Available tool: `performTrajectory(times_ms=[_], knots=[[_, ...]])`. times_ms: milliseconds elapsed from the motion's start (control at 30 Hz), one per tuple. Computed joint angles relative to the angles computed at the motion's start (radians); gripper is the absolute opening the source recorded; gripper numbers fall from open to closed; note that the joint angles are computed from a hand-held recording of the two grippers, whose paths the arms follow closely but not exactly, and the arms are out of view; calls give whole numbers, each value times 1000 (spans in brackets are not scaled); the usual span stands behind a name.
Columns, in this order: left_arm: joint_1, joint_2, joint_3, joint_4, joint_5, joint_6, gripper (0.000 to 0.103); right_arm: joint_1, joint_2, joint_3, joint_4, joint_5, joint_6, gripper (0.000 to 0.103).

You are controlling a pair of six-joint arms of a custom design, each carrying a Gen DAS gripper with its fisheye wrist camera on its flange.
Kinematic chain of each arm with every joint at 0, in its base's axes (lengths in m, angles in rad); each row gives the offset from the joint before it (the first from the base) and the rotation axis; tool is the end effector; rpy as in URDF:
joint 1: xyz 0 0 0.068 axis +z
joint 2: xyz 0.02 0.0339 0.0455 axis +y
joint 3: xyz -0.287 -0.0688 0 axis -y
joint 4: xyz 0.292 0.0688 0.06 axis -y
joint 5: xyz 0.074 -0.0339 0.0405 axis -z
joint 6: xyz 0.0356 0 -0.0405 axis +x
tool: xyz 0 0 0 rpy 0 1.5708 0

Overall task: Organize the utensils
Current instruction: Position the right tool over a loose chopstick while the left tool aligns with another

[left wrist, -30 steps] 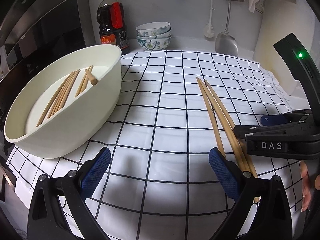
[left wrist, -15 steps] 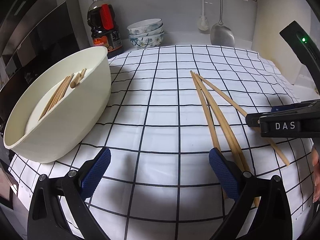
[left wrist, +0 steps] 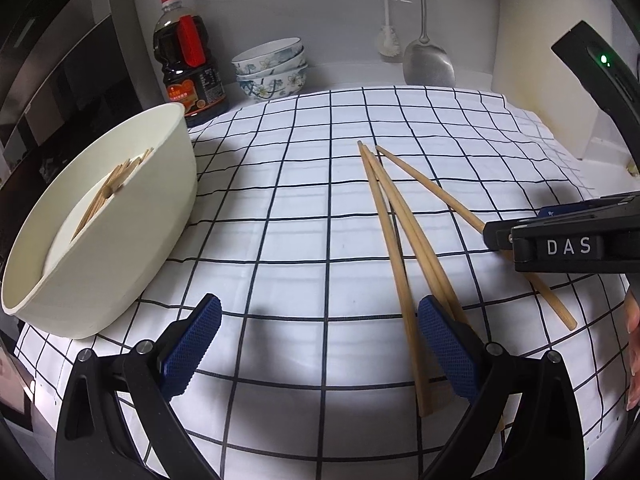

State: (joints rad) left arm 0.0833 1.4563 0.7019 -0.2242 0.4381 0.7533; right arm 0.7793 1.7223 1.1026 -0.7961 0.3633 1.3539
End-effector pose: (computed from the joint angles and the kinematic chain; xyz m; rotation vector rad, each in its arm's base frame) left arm 0.3006 0.0099 0.1542 0.9526 2.2356 -0.1928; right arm 0.2596 0.2387 0.1705 0.8166 2.6255 -0.0570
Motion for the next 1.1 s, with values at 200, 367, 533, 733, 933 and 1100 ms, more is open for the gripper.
performTrajectory(times_ms=[200,367,533,733,933,1100], knots=[[-13,38,12,0,-27,-4,97,0,0,-1,-1,3,2,69],[1,63,40,-10,-38,-18,98,4,7,6,-5,10,6,69],[-6,96,84,-42,-64,-43,98,6,28,25,-4,19,-11,69],[-32,112,115,-69,-94,-50,97,4,48,44,-5,32,-35,69],[-49,139,148,-95,-103,-49,98,9,54,44,-2,54,-48,69],[-40,173,189,-148,-70,-41,92,16,58,51,14,73,-83,46]])
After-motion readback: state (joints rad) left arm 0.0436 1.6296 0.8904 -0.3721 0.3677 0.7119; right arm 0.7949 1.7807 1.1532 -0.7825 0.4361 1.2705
